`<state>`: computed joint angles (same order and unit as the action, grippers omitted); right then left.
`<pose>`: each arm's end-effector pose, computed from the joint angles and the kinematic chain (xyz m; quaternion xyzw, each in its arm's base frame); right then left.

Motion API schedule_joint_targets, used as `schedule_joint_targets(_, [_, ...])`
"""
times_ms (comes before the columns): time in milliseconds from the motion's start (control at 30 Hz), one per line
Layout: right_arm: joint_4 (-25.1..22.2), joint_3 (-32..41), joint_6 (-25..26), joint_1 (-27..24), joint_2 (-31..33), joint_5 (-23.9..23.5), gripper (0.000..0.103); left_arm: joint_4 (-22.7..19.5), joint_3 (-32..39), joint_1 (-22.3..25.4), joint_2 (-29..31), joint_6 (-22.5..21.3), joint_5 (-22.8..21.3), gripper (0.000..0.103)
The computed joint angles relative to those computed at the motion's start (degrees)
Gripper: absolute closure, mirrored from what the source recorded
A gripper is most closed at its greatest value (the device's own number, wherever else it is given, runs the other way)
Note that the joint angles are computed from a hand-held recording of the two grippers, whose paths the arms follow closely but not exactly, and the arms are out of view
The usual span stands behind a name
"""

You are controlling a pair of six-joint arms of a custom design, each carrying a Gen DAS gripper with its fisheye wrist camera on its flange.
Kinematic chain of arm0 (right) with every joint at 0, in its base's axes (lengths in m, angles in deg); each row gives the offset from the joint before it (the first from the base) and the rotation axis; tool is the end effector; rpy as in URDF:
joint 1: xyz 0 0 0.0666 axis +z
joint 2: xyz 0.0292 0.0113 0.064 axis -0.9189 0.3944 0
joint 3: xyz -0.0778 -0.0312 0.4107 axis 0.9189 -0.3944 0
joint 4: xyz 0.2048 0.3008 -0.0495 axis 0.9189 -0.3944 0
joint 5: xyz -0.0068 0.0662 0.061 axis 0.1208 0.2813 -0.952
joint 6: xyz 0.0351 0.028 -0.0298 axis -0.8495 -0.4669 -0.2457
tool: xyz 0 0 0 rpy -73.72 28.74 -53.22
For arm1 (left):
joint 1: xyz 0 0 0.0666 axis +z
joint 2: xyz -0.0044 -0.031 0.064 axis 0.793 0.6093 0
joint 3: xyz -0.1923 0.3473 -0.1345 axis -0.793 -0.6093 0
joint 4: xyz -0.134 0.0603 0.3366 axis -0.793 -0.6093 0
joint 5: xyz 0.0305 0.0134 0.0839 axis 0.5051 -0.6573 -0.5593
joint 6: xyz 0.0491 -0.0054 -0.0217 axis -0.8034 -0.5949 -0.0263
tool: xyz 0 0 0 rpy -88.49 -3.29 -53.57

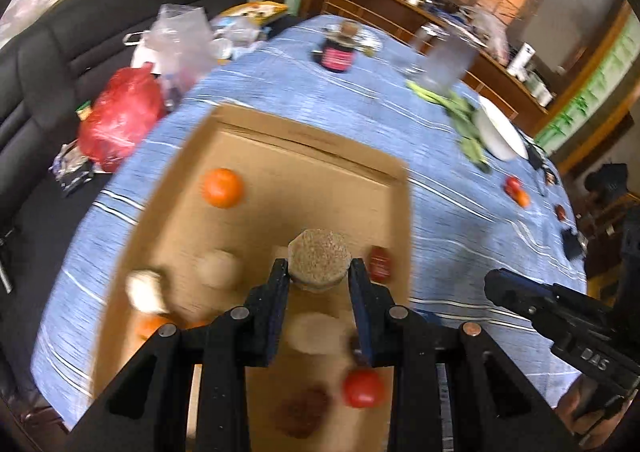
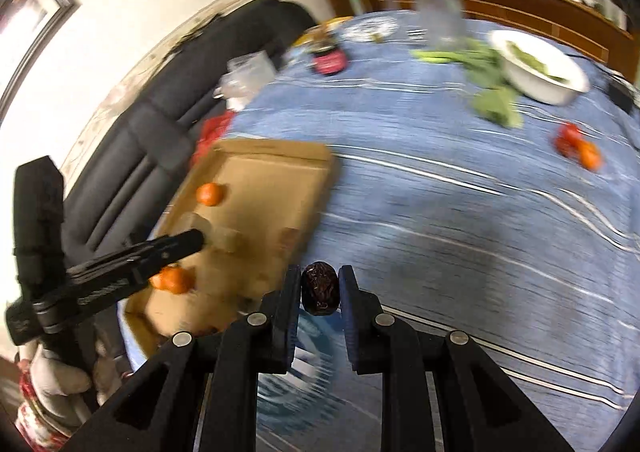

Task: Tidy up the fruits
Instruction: 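Carry the tan cake and date into the cardboard tray and open both grippers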

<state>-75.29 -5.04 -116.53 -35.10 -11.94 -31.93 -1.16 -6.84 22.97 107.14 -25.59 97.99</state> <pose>0.2645 0.1593 0.4292 0.1262 0.9322 0.1798 0.2876 0.3668 -0.2149 0.4331 0.1708 0.9454 -0.1704 0.2190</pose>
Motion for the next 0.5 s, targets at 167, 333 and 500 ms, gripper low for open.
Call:
schedule_joint_targets(167, [3.79, 4.75, 0.4, 0.67, 8.44, -2.09, 0.082, -0.63, 2.29, 4.31, 3.69, -4.01, 1.48, 0.073])
schedule_joint_targets(333, [6.77, 6.05, -1.46, -1.72, 14.02, -5.53, 0.082, -0.87, 3.82, 6.02, 7.21, -6.85, 2.51, 0.073])
schedule_joint_targets(500, [9.66, 5.26, -5.14, -4.69, 16.8, -9.93, 0.081, -1.2, 5.39, 6.02, 9.75, -8.44, 3.84, 0.073])
